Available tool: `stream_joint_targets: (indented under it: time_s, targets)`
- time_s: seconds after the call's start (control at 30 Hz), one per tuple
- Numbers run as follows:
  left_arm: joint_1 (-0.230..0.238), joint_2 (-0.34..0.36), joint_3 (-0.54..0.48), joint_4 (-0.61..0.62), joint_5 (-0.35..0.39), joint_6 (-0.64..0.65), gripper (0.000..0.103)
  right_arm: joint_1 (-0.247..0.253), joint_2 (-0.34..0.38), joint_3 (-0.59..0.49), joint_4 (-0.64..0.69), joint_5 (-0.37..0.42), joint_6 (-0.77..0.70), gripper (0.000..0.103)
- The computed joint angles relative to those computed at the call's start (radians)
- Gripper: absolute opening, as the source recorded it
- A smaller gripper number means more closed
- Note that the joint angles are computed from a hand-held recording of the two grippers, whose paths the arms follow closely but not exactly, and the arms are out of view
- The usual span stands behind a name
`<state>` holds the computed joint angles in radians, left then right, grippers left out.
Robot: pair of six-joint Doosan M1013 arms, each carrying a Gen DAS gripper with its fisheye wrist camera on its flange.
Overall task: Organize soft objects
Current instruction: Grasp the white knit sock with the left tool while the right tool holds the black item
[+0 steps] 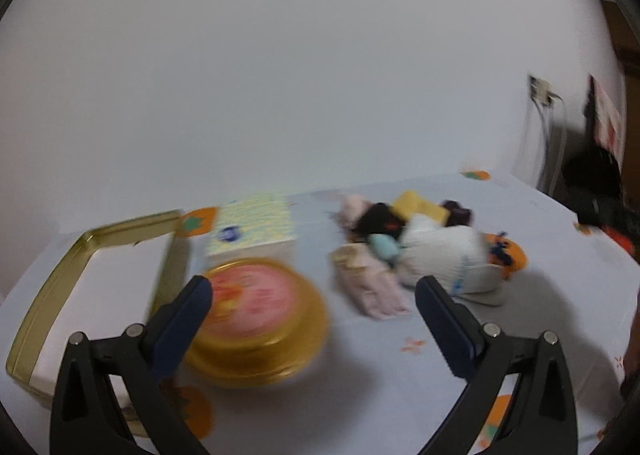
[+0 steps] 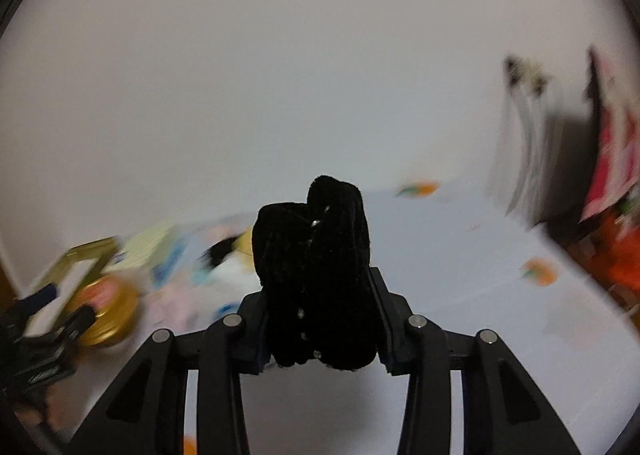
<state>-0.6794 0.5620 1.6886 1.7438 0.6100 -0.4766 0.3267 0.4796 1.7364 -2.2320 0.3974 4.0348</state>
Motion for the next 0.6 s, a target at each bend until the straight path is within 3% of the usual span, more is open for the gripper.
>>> stream_joint_targets:
  time_s: [0.07, 0.13, 0.23, 0.3, 0.4, 0.5, 0.6]
  targets:
    - [-0.007, 0.018, -0.036, -0.013, -0.036, 0.057, 0.103, -0.004, 0.008, -0.005, 0.027, 0.058, -0.019, 0.043]
    - [-0.008, 0.033, -0.074, -0.066, -0.078, 0.119, 0.103, -0.013, 0.017, -0.004, -0.017, 0.072, 0.071, 0.043]
    - [-0.002, 0.069, -0.164, -0.280, -0.157, 0.337, 0.097, -0.021, 0.031, -0.002, -0.031, 0.095, 0.159, 0.043]
    - [-0.008, 0.097, -0.222, -0.447, -0.140, 0.509, 0.089, -0.032, 0.030, -0.002, -0.065, 0.066, 0.218, 0.043]
    - [-0.010, 0.145, -0.310, -0.663, -0.094, 0.703, 0.083, -0.035, 0.024, 0.013, -0.059, 0.086, 0.235, 0.043]
    - [0.000, 0.183, -0.382, -0.902, -0.067, 0.876, 0.079, -0.044, 0.026, 0.011, -0.093, 0.038, 0.287, 0.043]
    - [-0.002, 0.218, -0.444, -0.987, 0.020, 0.925, 0.078, -0.042, 0.030, 0.005, -0.115, 0.021, 0.284, 0.043]
